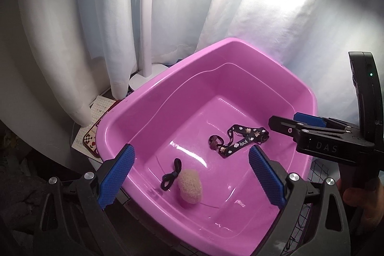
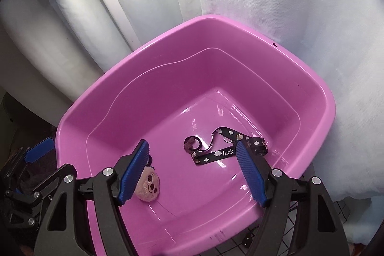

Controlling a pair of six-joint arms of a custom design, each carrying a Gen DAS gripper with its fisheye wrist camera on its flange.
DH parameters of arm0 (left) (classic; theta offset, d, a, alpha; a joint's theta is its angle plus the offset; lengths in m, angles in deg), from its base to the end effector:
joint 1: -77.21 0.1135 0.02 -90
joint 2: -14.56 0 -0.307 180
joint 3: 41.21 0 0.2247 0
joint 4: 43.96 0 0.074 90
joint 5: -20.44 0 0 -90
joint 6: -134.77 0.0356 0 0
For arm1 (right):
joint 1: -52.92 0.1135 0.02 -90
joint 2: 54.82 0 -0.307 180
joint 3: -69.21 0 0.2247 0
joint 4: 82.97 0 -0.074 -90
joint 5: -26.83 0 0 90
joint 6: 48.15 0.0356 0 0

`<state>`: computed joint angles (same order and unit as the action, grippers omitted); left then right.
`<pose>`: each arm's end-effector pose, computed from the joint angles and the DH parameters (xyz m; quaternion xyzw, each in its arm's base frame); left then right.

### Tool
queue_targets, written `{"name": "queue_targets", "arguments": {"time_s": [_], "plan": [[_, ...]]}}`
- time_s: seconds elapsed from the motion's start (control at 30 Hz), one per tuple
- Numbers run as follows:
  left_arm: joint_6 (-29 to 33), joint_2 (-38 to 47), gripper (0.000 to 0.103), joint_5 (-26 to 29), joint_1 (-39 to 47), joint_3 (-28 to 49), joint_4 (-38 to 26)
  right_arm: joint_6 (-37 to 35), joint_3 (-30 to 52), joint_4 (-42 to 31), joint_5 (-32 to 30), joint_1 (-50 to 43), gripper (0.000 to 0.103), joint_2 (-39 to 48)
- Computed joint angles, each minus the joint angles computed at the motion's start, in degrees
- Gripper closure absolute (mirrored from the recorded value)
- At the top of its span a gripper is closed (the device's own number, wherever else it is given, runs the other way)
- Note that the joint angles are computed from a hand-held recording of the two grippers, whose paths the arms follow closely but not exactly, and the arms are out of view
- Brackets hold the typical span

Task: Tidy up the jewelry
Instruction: 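Withdraw both tools from the tub back over the table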

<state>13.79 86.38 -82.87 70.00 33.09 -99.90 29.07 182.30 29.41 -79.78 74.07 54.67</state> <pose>0.2127 -0.0187 0.3276 -0.2298 0.9155 0.0021 0.3303 0.3638 0.1517 0.3198 -0.3124 0.9128 0.1566 0.2116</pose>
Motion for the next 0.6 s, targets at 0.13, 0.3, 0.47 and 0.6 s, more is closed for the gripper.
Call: {"name": "queue_targets", "arguments": {"time_s": [0.13, 0.3, 0.47, 0.6], "plan": [[-4.33, -2.58, 0.008, -4.74, -5.01, 0.56, -3.50, -1.05, -6.74, 1.50, -1.92, -2.17, 0.031, -6.57], [-13.21, -4.52, 0.007, -11.54, -14.55, 1.02, -8.85, -4.14, -17.17, 3.76, -4.28, -7.32, 0.029, -16.59], [-25.81, -3.36, 0.007, -19.89, -30.00, 2.56, -15.71, -10.43, -27.38, 3.33, -8.30, -16.79, 0.029, -27.66], [-38.38, 0.74, 0.007, -25.47, -43.99, 4.90, -22.20, -19.79, -33.59, -0.52, -14.68, -29.31, 0.029, -33.77]]}}
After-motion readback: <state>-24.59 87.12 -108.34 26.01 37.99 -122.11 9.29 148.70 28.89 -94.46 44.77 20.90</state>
